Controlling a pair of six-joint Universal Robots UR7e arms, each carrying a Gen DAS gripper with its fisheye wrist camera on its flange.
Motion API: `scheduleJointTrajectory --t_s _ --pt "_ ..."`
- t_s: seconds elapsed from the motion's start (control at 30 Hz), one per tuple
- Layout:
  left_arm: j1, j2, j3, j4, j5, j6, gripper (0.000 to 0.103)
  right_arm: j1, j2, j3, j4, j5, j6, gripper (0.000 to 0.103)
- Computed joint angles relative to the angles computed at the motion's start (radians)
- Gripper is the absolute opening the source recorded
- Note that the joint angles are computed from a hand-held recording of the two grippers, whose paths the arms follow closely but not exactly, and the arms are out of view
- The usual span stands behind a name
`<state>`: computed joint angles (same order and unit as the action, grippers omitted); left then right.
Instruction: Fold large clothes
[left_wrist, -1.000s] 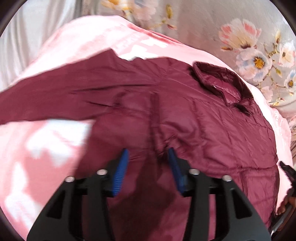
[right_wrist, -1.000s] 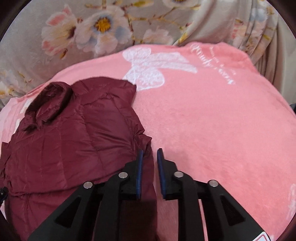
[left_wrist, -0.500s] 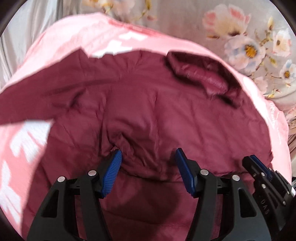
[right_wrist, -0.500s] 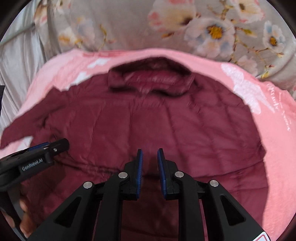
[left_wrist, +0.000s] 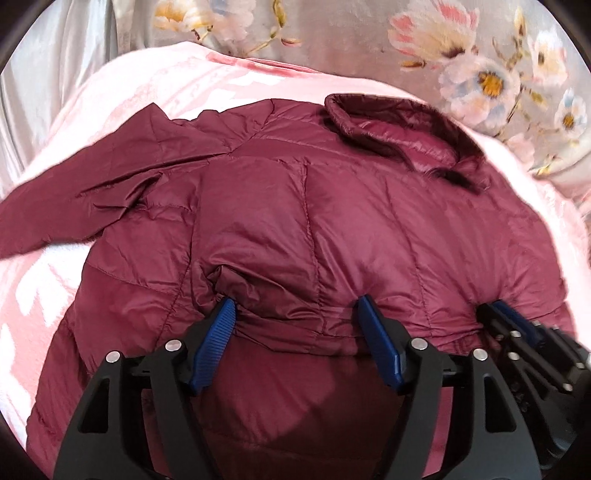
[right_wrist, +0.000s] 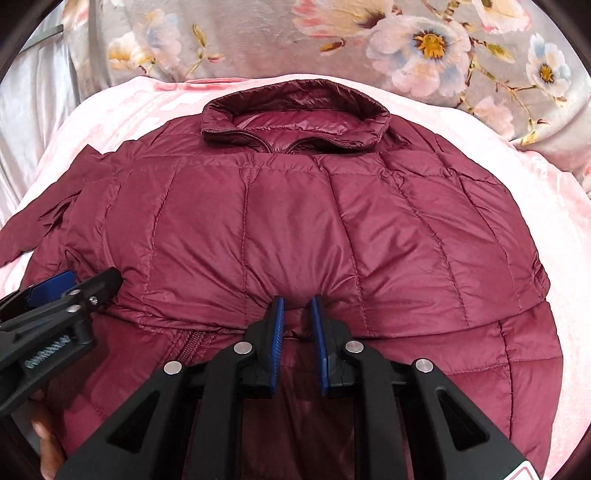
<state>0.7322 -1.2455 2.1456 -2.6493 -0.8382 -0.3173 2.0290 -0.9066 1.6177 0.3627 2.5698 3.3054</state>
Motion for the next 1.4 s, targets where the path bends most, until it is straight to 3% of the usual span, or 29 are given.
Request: scheduleJointTrajectory --t_s 0.1,0.4,0.5,0.57,0.8,0.93,1.0,1.03,1.1,1.13,1.17,1.23,1.4 --pt "0.055 -0.095 -0.004 0.028 -0.111 -0.032 0.067 -0.002 -0.002 0.001 -0.001 -0.003 0.002 0.016" --pt "0.108 -0.366 0.034 0.214 0.054 -0.115 0.067 0.002 0.002 -0.005 0.009 0.002 0.012 0.016" --pt "0.143 -0.438 0.030 0.242 0.078 -0.146 0.078 0.036 0.010 -0.013 0.048 0.048 0.092 0.029" --pt "0.178 -0.474 0.022 0.236 0.107 -0.169 0.085 0.063 -0.013 0.009 0.041 0.017 0.127 0.037" --pt "0.375 -0.445 -0.099 0.090 0.168 -0.183 0.086 0.188 0.043 0.032 0.100 0.046 0.225 0.050" --pt "0.492 -0.382 -0.191 0.036 0.084 -0.184 0.084 0.212 0.089 0.033 0.138 0.070 0.297 0.052" --pt "0.535 -0.343 -0.238 0.024 0.019 -0.175 0.078 0.216 0.103 0.028 0.146 0.092 0.310 0.054" --pt "0.532 -0.328 -0.246 0.024 0.031 -0.176 0.070 0.216 0.107 0.024 0.153 0.096 0.318 0.055" --pt "0.529 -0.284 -0.283 0.030 0.037 -0.134 0.046 0.216 0.111 0.024 0.159 0.100 0.330 0.056" --pt "0.522 -0.268 -0.303 0.062 0.041 -0.132 0.016 0.217 0.110 0.026 0.158 0.100 0.334 0.057" --pt "0.511 -0.257 -0.313 0.074 0.046 -0.126 0.004 0.217 0.106 0.030 0.156 0.099 0.338 0.057" --pt "0.470 -0.248 -0.318 0.060 0.053 -0.081 0.003 0.218 0.097 0.040 0.146 0.094 0.348 0.057" --pt "0.267 -0.219 -0.299 -0.012 0.093 0.092 0.002 0.222 0.071 0.061 0.146 0.079 0.380 0.057"
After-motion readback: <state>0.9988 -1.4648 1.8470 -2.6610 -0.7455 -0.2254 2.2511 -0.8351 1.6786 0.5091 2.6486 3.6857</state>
